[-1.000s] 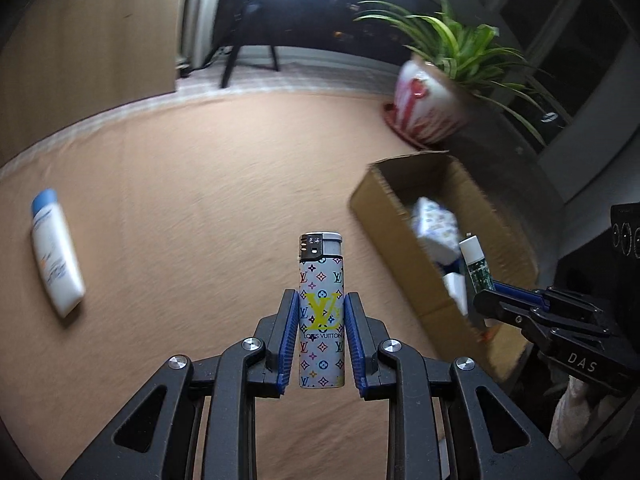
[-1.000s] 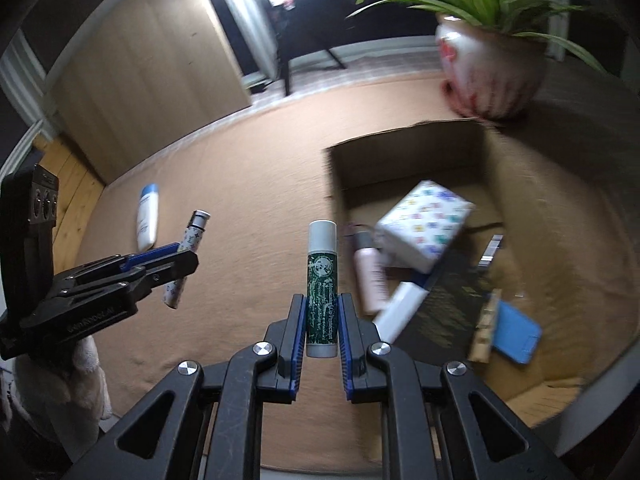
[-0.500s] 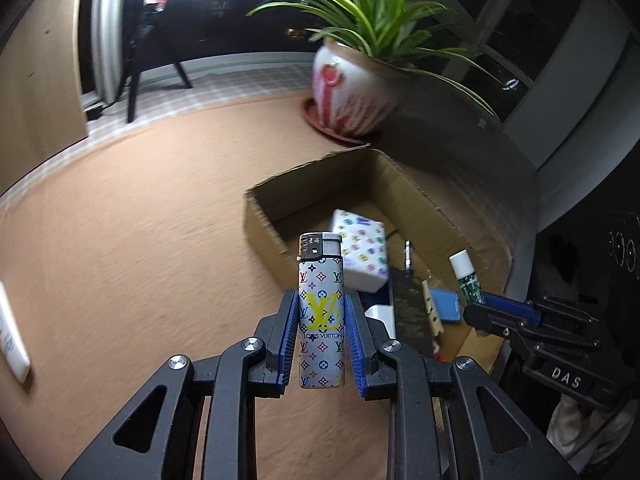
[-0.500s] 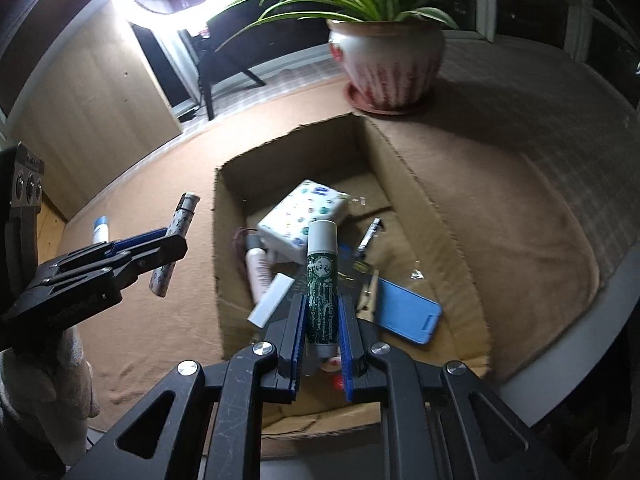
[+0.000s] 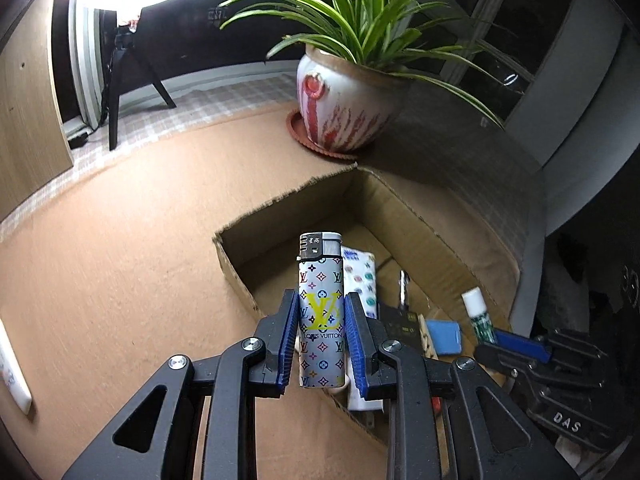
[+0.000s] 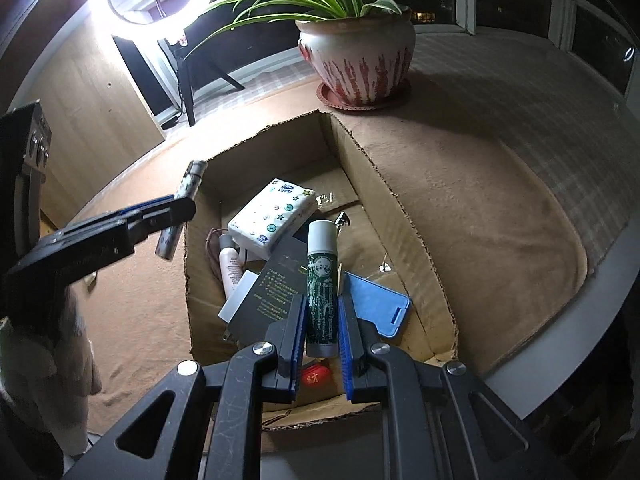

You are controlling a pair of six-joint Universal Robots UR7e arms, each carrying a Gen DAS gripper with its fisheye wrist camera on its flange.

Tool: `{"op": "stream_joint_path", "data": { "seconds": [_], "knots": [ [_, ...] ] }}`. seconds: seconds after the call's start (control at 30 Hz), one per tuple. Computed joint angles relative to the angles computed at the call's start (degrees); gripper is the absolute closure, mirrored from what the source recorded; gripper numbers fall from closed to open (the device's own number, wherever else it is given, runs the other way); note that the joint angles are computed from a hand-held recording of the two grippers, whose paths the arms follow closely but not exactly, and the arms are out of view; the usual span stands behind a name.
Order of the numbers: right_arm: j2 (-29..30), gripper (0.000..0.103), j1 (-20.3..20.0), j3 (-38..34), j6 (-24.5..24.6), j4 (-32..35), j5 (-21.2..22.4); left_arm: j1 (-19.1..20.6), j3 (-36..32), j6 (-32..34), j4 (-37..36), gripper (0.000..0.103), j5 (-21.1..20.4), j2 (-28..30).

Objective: Organize objects
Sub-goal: 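Lower the lighter and glue stick into the box and open both grippers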

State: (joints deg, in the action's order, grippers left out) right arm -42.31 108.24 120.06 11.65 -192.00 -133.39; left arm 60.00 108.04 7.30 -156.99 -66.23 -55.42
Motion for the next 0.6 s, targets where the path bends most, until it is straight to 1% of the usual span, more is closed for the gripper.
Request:
{"op": "stream_joint_path", "data": {
  "seconds": [0.07, 0.1, 0.13, 0.17, 0.2, 0.23, 0.27, 0.6],
  "knots": [
    [-0.08, 0.089, -0.10, 0.02, -0.31, 0.17, 0.47, 0.10, -0.48, 0.30, -1.44, 0.077, 0.55, 0.57],
    [-0.02, 0.089, -0.05, 0.07, -0.67, -0.26, 0.80, 0.17, -0.90, 0.41, -1.50, 0.069, 0.80, 0.91],
    [0.14, 0.085, 0.08, 0.13, -1.01, -1.01, 0.95, 0.22, -1.20, 0.20, -1.26, 0.057, 1.00, 1.07],
    [0.23, 0.081, 0.27, 0.06, -1.03, -1.21, 0.84, 0.34, -1.37, 0.15, -1.52, 0.054, 0.87, 1.16],
    [0.39, 0.072, 0.53, -0.02, -1.14, -1.59, 0.53, 0.46, -1.50, 0.43, -1.70, 0.050, 0.72, 1.24],
    [0.56, 0.067, 0.74, -0.09, -1.39, -2.09, 0.15, 0.48, -1.45, 0.50, -1.75, 0.050, 0.94, 1.19],
    [0.76, 0.066, 0.98, -0.20, -1.53, -2.44, -0.36, 0.57, -1.46, 0.42, -1.49, 0.050, 0.85, 1.08],
    [1.52, 0.065, 1.33, -1.22, -1.29, -1.55, -0.56, 1.26, -0.37, 0.05, -0.48, 0.050, 1.53, -1.01]
  ]
}}
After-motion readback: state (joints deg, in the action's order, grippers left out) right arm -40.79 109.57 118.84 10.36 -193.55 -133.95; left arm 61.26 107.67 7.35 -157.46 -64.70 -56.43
